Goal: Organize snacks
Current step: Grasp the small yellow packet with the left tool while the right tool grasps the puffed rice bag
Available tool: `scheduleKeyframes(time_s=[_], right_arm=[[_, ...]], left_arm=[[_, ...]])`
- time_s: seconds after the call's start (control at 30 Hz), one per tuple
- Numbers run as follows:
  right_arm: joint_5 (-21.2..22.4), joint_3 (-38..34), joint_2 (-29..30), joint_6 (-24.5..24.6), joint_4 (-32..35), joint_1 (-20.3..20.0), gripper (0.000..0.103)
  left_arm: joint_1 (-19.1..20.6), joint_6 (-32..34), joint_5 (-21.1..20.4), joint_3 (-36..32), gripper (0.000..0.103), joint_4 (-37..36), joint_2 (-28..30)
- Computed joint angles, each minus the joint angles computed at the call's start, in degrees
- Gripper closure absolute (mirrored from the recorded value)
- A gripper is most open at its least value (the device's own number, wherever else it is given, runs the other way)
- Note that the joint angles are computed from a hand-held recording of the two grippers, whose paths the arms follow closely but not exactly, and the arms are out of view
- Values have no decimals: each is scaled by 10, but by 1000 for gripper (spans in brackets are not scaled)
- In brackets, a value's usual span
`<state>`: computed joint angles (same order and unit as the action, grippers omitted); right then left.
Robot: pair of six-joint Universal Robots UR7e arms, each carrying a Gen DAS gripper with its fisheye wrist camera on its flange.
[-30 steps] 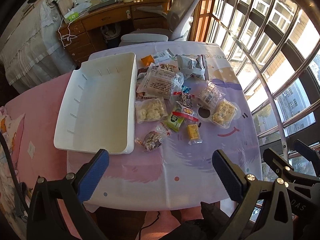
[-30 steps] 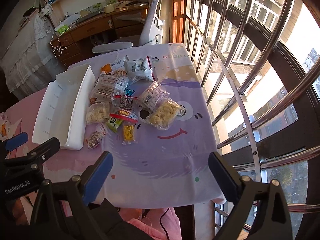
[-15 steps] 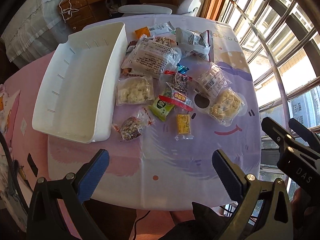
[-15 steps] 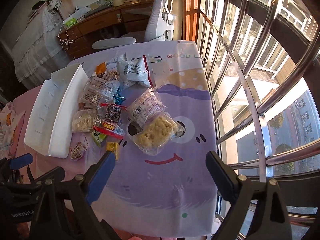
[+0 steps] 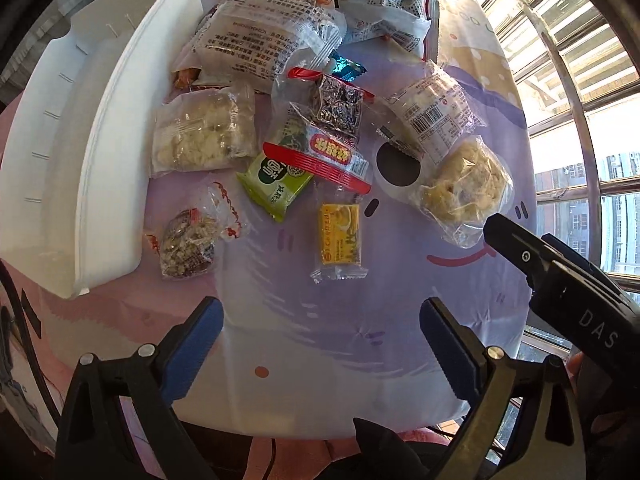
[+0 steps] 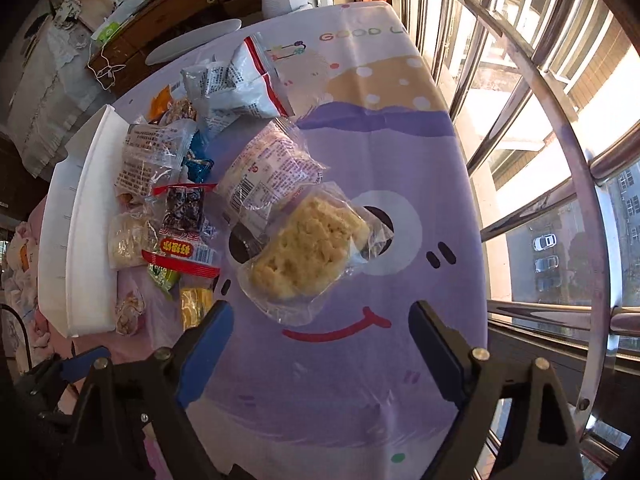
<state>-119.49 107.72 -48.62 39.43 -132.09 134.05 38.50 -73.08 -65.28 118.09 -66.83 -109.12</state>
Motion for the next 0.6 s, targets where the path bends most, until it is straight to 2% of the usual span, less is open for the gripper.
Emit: scheduleKeyframes(time_s=[0.07,0.33,0.6], right_arm=[[14,5,5,6,-9,-13,14],[40,-1,28,25,-27,-46,18],[43,-19,50,26,-30,-54,18]], left_arm=[[21,17,6,7,7,-25,9],[86,65,18,16,24,-90,55],[124,84,8,27,54,-146,83]])
